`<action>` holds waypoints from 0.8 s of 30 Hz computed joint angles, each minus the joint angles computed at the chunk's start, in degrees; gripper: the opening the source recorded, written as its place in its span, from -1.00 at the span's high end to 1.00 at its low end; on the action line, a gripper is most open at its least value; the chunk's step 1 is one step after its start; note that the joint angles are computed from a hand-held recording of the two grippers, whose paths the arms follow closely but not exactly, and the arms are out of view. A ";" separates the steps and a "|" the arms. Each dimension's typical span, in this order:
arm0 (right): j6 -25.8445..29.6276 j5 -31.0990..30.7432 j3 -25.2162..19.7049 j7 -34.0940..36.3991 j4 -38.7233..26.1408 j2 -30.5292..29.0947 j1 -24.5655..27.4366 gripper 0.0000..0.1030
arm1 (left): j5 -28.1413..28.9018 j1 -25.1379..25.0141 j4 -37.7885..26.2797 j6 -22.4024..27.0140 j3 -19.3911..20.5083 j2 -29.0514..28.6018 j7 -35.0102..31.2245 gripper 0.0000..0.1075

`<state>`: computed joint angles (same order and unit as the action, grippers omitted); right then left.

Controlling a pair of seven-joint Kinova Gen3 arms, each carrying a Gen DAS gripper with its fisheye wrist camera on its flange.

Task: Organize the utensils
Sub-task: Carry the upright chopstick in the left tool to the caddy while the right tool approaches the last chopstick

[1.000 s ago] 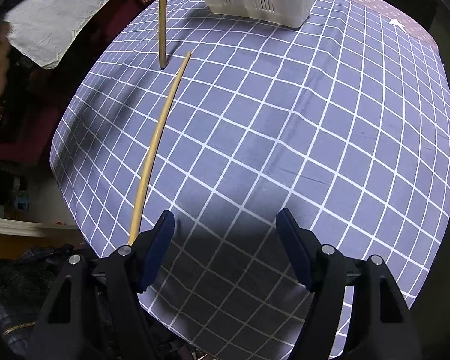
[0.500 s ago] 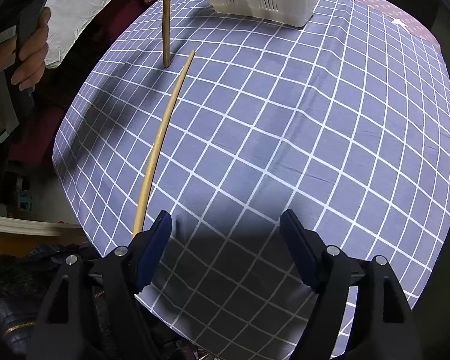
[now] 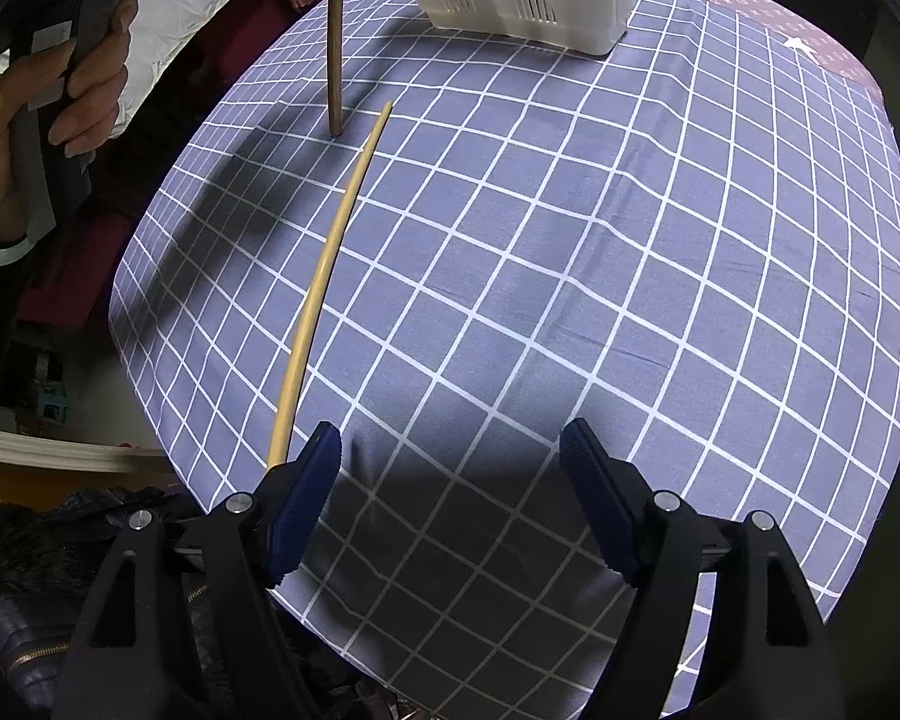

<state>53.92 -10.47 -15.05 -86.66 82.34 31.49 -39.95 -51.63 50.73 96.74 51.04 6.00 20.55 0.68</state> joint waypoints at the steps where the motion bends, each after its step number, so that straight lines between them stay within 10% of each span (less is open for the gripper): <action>1: -0.03 0.01 0.03 -0.10 0.00 0.00 -0.09 -0.47 | 0.12 -0.19 0.15 -0.44 0.06 -0.10 -0.07 0.88; 12: -0.06 1.39 0.36 -1.21 -0.33 0.20 -1.69 -0.55 | -4.72 3.25 2.26 5.15 3.03 -4.92 4.74 0.88; 24: -0.27 2.77 0.30 -2.19 -0.50 0.53 -3.02 -0.62 | 2.88 -2.35 -8.35 10.78 7.59 -10.60 -8.30 0.88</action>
<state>53.65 -7.70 -14.74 -88.85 81.84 32.02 -42.98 -48.75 48.39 88.39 61.82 13.59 9.94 -7.62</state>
